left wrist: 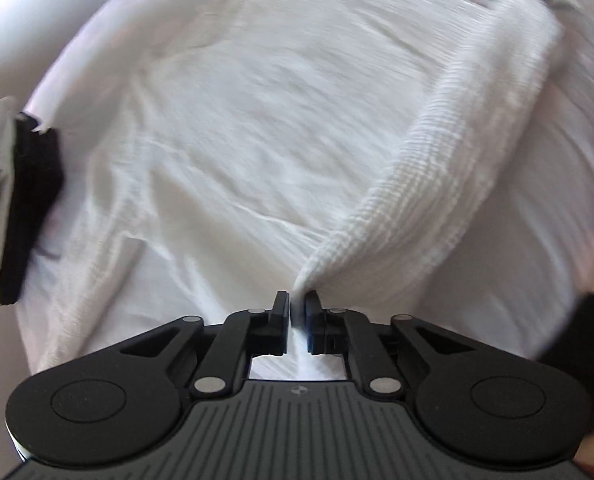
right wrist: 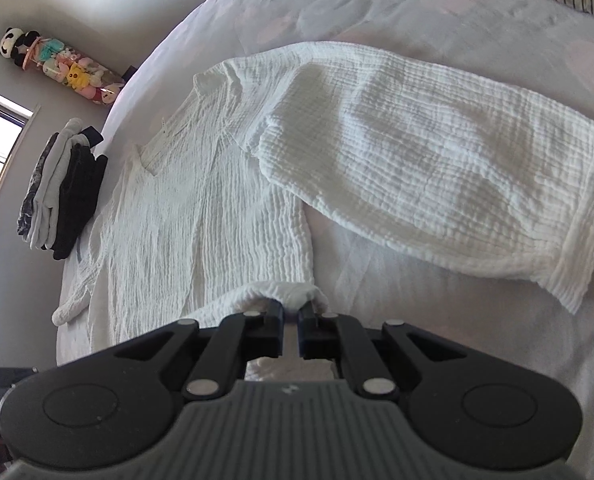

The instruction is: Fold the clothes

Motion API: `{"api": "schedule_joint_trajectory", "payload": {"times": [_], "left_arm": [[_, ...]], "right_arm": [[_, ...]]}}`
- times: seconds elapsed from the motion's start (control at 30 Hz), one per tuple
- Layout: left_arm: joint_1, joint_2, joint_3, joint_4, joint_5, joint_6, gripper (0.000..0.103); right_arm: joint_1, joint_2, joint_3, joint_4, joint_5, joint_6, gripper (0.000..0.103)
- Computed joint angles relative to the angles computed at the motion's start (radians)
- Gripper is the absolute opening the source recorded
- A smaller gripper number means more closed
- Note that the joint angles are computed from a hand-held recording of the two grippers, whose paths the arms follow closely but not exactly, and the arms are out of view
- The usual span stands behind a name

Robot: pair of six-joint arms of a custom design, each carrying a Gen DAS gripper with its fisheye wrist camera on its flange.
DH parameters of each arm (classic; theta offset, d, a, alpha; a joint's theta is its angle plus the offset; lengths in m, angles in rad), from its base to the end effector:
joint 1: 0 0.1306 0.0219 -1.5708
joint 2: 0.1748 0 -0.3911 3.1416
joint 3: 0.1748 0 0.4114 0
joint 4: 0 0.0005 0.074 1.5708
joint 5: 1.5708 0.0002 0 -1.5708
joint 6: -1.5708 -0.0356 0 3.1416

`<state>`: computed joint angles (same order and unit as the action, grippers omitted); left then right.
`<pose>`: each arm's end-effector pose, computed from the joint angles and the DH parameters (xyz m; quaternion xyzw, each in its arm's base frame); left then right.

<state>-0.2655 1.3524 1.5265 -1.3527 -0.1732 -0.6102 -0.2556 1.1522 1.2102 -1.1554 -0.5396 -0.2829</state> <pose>0.4372 -0.1130 0.4917 0.3991 0.8921 0.1169 0.1767 0.3777 -0.0803 0.4408 0.1890 0.9198 0.2622 0.2225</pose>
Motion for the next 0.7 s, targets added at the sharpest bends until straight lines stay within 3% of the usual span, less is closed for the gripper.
{"api": "schedule_joint_trajectory", "payload": {"times": [0.1, 0.2, 0.3, 0.43, 0.57, 0.7], "left_arm": [[0.027, -0.008, -0.024, 0.108, -0.026, 0.005, 0.046], [0.062, -0.045, -0.058, 0.185, -0.008, -0.012, 0.054], [0.098, -0.098, -0.093, 0.226, 0.044, -0.056, 0.055], [0.135, -0.141, -0.118, 0.186, 0.181, -0.175, 0.056], [0.117, -0.191, -0.192, 0.174, 0.155, -0.339, 0.058], [0.103, -0.233, -0.297, 0.241, 0.093, -0.500, 0.058]], "right_arm": [[0.033, -0.003, 0.027, -0.023, 0.091, 0.019, 0.013], [0.066, -0.001, 0.061, -0.034, 0.192, 0.052, 0.015], [0.086, 0.014, 0.099, -0.036, 0.244, 0.088, 0.016], [0.122, 0.027, 0.130, -0.072, 0.271, 0.186, 0.027], [0.168, 0.012, 0.118, -0.111, 0.339, 0.386, 0.029], [0.205, -0.007, 0.085, -0.113, 0.410, 0.558, 0.029]]}}
